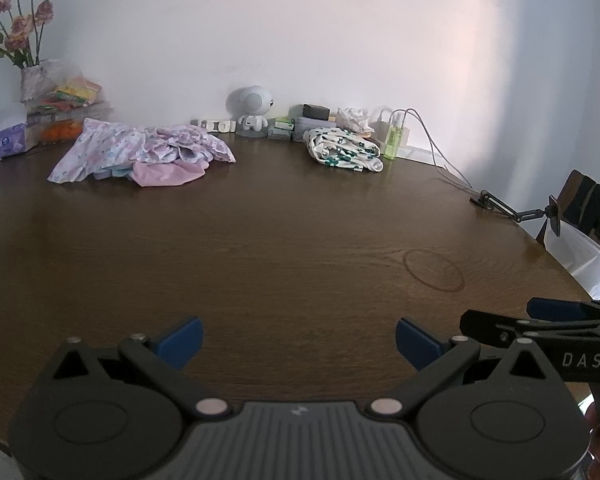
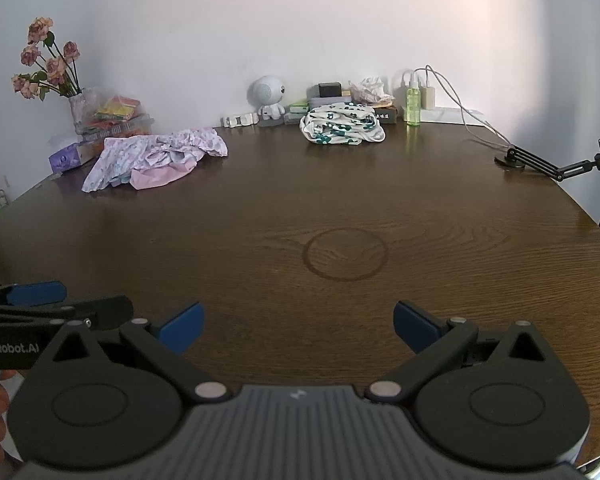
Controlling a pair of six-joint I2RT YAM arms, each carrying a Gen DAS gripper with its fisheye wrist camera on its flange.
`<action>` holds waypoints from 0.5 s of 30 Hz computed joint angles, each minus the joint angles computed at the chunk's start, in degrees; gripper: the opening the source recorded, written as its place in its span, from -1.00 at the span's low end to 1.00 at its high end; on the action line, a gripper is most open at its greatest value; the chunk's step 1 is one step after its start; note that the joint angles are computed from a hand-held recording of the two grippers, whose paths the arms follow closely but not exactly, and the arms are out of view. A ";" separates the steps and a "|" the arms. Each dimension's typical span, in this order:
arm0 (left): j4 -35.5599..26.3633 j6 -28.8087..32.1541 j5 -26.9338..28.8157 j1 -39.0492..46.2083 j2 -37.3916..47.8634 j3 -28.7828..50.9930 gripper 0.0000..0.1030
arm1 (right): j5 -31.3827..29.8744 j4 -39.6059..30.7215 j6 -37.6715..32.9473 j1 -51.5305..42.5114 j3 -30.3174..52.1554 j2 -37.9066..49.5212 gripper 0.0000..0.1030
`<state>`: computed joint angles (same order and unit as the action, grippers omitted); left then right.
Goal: Fold clothes
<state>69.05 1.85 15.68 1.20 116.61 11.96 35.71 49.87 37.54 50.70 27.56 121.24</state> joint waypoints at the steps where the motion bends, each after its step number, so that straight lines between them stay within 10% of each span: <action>1: 0.00 0.01 0.05 0.06 0.14 0.07 1.00 | 0.01 -0.16 0.04 0.03 0.11 0.03 0.99; 15: -7.18 0.26 2.16 3.18 -0.79 5.22 1.00 | -2.68 -4.16 -3.73 -2.37 4.78 -0.31 0.99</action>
<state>61.87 2.11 17.83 4.39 115.82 17.18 33.02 45.71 33.81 48.33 32.34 120.93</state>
